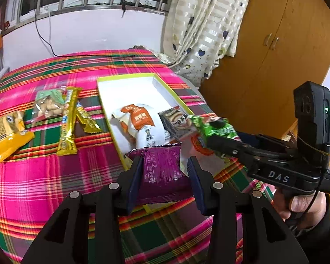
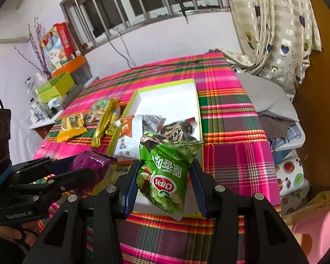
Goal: Organize snacks
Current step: 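Carry the purple packet and green bag over the white box with both grippers, then lower the purple packet and green bag into the box and open both grippers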
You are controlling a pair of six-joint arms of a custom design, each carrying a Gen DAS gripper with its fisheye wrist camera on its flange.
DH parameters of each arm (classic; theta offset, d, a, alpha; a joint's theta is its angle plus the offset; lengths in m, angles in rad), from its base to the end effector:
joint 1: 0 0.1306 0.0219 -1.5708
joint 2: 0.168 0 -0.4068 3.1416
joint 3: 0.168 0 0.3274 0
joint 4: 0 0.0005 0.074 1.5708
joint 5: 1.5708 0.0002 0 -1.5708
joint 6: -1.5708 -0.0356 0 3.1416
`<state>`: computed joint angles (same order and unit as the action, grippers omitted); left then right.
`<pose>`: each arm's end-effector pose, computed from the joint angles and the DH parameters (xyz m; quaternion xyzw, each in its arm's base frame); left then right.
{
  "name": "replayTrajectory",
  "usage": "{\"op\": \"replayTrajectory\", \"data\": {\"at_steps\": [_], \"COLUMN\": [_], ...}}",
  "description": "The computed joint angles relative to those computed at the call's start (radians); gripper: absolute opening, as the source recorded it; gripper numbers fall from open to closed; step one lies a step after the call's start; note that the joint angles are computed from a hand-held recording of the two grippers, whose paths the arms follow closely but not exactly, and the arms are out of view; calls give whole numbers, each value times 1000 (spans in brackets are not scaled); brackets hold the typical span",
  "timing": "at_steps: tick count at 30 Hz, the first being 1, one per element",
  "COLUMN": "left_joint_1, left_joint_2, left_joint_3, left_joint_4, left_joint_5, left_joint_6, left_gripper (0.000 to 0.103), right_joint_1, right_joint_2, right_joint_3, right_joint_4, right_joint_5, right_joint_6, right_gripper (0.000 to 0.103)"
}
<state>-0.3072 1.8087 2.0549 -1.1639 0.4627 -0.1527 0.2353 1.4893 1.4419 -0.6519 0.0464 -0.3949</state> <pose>0.5328 -0.1862 0.4999 0.2818 0.8809 -0.2406 0.2945 0.4554 0.1070 0.4497 0.0820 0.9026 0.1108 0.4077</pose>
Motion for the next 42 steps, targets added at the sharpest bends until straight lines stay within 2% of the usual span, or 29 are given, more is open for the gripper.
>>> {"op": "replayTrajectory", "data": {"at_steps": [12,28,42], "left_joint_1": [-26,-31,-26], "left_joint_2": [57,81,159], "left_joint_3": [44,69,187], "left_joint_4": [-61,-60,-79], "left_joint_5": [17,22,4], "left_joint_6": [-21,-25,0], "left_gripper": [43,43,43], "right_joint_1": [-1,-6,-21], "right_joint_2": [16,18,102], "right_joint_3": [7,-9,103], "right_joint_4": [-12,8,-20], "right_joint_5": [-7,0,5], "right_joint_6": [8,18,65], "right_gripper": [43,43,43]}}
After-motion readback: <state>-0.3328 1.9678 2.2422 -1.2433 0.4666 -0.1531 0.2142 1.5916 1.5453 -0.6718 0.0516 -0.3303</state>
